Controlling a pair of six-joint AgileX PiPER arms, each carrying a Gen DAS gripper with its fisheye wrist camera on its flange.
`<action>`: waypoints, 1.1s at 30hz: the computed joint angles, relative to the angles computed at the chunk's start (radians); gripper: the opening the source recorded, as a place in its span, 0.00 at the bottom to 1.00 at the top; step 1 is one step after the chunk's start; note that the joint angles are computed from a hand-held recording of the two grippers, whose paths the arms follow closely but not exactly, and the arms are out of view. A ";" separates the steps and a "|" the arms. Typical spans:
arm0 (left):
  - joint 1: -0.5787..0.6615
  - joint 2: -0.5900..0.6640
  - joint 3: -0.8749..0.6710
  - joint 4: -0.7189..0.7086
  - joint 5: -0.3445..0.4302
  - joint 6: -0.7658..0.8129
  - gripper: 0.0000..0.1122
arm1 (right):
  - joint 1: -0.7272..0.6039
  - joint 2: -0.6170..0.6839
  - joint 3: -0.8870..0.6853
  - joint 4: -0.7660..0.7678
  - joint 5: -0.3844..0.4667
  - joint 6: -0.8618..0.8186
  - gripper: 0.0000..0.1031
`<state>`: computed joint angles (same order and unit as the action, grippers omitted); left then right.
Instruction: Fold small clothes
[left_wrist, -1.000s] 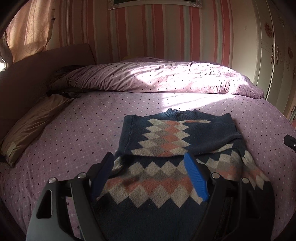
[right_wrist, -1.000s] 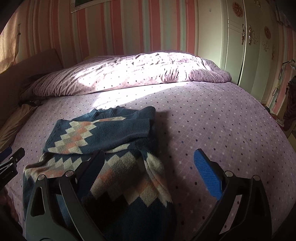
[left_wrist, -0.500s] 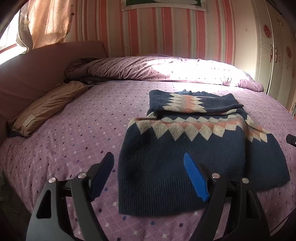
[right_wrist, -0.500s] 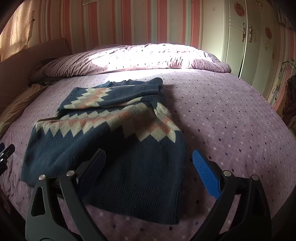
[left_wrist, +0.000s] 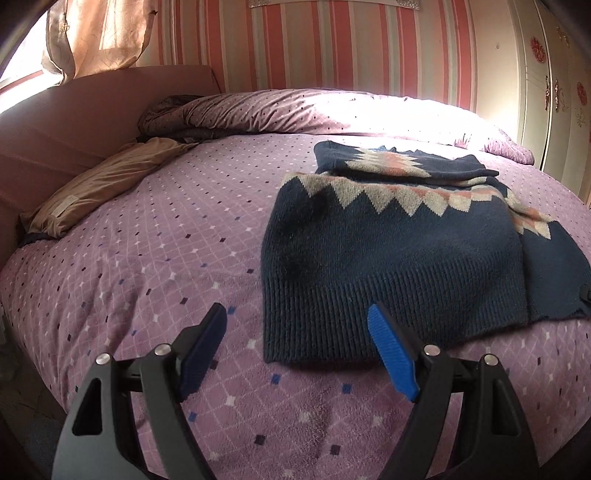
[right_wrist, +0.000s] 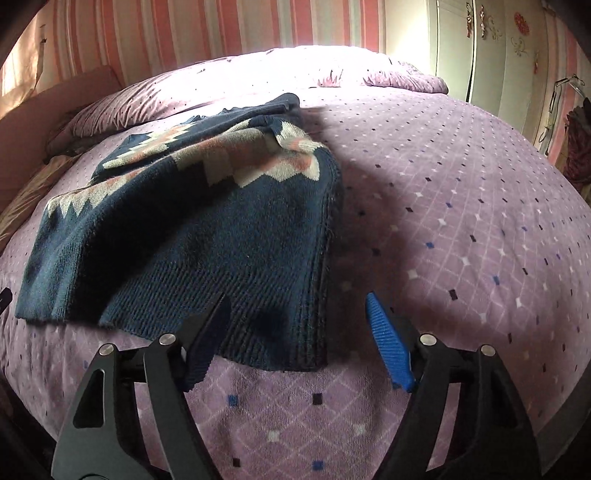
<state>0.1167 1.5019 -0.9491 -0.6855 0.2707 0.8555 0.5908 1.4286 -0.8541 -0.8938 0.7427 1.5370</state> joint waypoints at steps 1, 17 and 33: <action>0.001 0.007 0.000 0.000 -0.003 -0.006 0.71 | -0.013 0.000 0.010 -0.001 -0.023 0.009 0.72; -0.005 0.009 0.010 0.003 -0.020 0.001 0.75 | -0.039 -0.172 0.092 -0.087 0.029 0.057 0.06; -0.014 0.110 -0.064 -0.081 0.104 0.080 0.79 | 0.007 -0.244 0.276 -0.287 0.044 0.295 0.97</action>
<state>0.1032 1.6122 -1.0135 -0.7660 0.3746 0.9355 0.5978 1.1843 -0.5784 -1.1811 0.7863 1.8319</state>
